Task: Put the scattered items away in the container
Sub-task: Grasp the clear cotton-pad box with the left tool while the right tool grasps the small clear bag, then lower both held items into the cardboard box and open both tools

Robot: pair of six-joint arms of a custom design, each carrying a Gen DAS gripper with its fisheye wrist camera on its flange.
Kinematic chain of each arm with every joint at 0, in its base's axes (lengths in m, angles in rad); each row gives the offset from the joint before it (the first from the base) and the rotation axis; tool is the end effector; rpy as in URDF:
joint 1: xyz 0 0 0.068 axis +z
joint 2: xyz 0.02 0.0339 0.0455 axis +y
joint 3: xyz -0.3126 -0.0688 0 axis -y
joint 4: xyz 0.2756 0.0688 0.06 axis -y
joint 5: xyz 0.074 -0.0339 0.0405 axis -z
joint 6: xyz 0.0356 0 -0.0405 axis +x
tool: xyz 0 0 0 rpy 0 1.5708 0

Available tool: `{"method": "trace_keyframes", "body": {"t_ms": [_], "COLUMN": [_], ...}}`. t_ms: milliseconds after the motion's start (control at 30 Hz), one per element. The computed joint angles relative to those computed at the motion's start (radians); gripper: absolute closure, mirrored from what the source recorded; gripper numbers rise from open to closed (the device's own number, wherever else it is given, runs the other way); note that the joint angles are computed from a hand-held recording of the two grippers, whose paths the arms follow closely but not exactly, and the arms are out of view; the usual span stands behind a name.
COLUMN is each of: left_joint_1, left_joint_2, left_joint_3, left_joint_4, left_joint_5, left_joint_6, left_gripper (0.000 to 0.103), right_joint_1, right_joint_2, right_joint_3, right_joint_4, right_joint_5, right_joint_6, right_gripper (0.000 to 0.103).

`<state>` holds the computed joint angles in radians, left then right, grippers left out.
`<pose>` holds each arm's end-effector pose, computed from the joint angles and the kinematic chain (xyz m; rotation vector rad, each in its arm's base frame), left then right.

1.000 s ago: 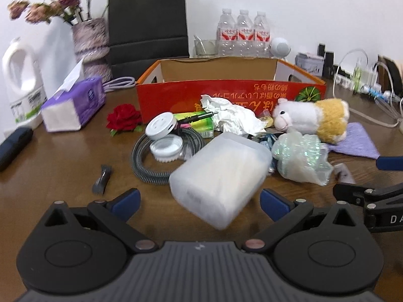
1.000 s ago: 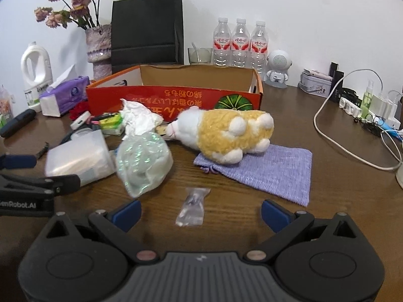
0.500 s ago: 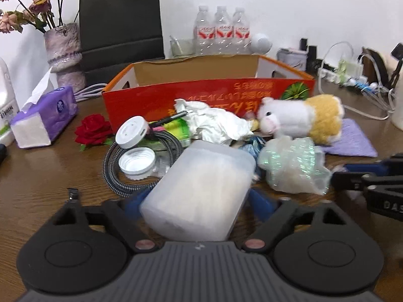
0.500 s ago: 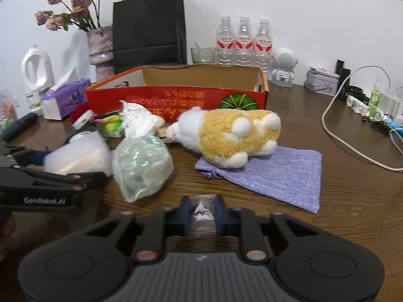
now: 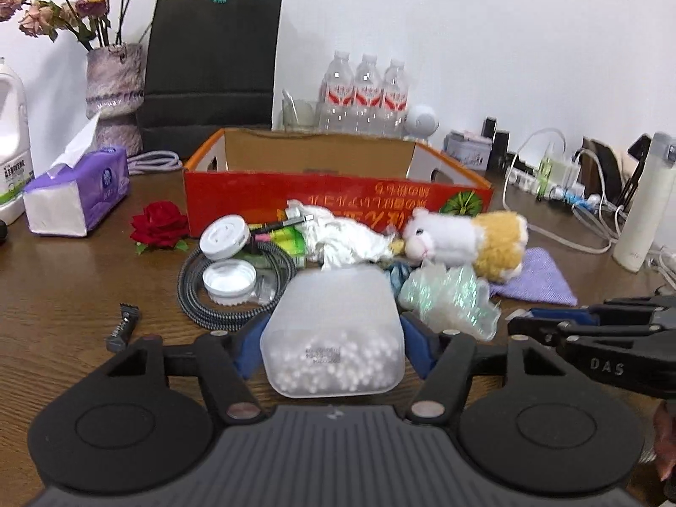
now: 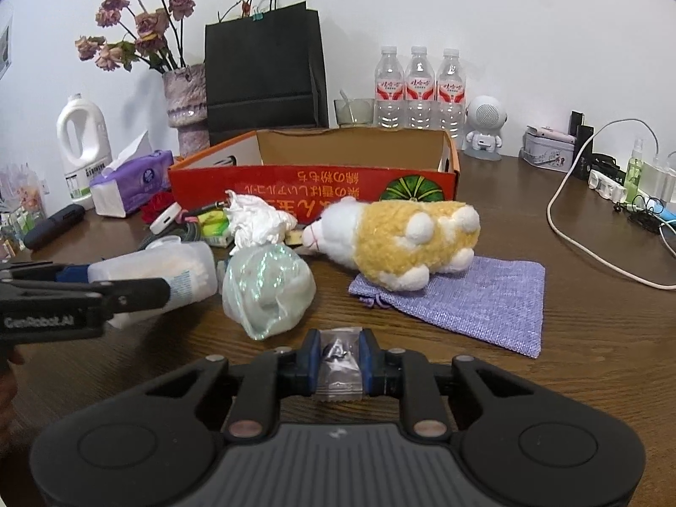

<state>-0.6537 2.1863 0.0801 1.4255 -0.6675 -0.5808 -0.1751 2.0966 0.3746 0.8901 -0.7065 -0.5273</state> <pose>0.1648 -0.0985 0.0369 -0.2653 2.0709 0.0138 0.2628 -0.0230 0.0277 -0.6896 2.0955 0.4652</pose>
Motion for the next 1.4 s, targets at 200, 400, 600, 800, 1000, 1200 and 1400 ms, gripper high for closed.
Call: {"method": "trace_keyframes", "body": {"t_ms": [200,400,600,800,1000,1200,1400], "left_joint_1": [-0.028,-0.002,0.148,0.392,0.51,0.569,0.6], "left_joint_2": [-0.056,-0.125,-0.392,-0.511,-0.313,-0.184,-0.156], "left_joint_3": [-0.045,-0.061,-0.024,0.223,0.489,0.617,0.664], "left_joint_4": [0.049,0.036,-0.121,-0.427,-0.656,-0.779,-0.892], "left_joint_5": [-0.044,-0.019,0.093,0.276,0.343,0.356,0.365], "left_joint_6": [0.007,0.021,0.148,0.234,0.21,0.195,0.179], "left_gripper": [0.038,0.038,0.038,0.038,0.038,0.037,0.033], "right_joint_1": [-0.004,-0.006,0.053,0.238,0.343,0.369,0.36], "right_joint_2": [-0.029,-0.068,-0.165,-0.157,0.045,0.168,0.197], "right_joint_3": [-0.012,-0.012,0.027,0.265,0.616,0.747,0.815], "right_joint_4": [0.0,-0.023,0.0,-0.082,-0.371,-0.472,-0.562], "right_joint_5": [-0.027,-0.058,-0.052,0.141,0.303,0.36,0.364], "right_joint_6": [0.009,0.023,0.129,0.284,0.346,0.338,0.291], "right_gripper": [0.085,0.085,0.085,0.084,0.084,0.084,0.058]}}
